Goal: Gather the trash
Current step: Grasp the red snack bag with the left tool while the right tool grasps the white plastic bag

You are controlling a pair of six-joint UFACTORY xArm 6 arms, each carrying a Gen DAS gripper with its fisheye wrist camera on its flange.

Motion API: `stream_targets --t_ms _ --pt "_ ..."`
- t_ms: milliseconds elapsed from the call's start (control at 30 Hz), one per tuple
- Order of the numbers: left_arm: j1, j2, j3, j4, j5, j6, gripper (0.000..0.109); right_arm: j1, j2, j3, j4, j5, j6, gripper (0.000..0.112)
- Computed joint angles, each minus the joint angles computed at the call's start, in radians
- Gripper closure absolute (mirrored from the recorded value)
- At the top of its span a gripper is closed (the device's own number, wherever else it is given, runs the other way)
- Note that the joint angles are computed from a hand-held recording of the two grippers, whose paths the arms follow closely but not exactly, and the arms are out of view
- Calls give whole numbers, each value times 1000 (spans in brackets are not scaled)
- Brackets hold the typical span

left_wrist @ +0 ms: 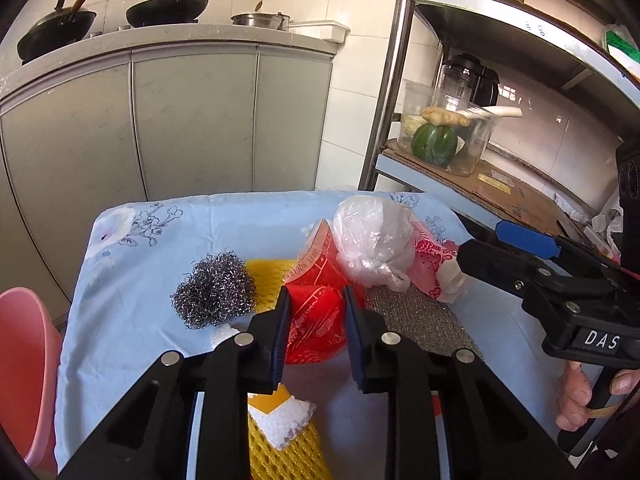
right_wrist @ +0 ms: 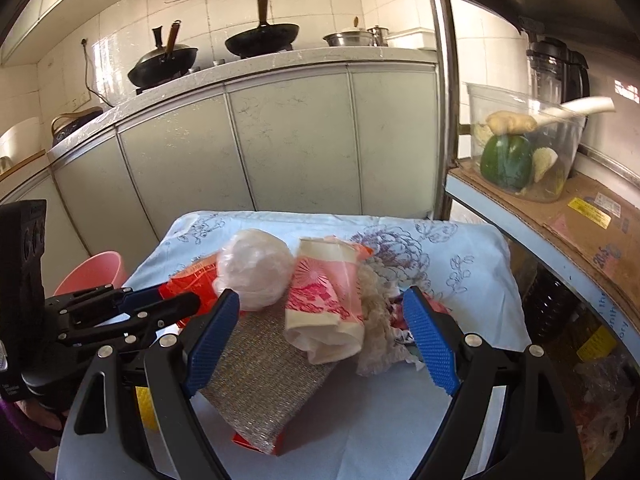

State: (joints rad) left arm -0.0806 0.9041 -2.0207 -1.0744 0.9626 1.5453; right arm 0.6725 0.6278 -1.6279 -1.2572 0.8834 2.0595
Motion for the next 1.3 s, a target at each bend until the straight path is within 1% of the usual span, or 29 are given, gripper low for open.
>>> stream_targets --t_ms 100,233,300,367,467,500,533,567,667,767,1067,1300 --pt "6 -5 9 3 11 6 88 -6 20 -38 -2 -17 -43 28" --pt "12 -4 11 7 18 7 89 -25 51 -100 -12 -76 -91 28" --pt "14 1 4 9 23 -2 89 -32 84 -157 13 -80 -153 28" --pt "16 3 1 7 28 -3 89 -47 117 -203 50 -105 -211 42" --pt "19 10 -7 7 33 -6 89 -70 164 -262 145 -150 -304 53" --pt "20 13 -11 8 37 -9 89 -73 175 -275 168 -153 -321 55" --pt "22 15 -14 7 41 -11 89 -77 187 -290 202 -153 -343 61" --pt "24 17 -17 6 45 -13 89 -79 193 -295 223 -157 -351 69" --pt "31 22 -25 4 57 -15 90 -90 192 -274 253 -202 -335 87" --pt "38 16 -19 -7 67 -9 90 -91 183 -259 247 -215 -309 95" --pt "77 -3 -11 -57 94 5 90 -55 157 -255 192 -163 -238 97" --pt "108 -22 -10 -116 76 7 90 -22 153 -292 156 -100 -254 97"
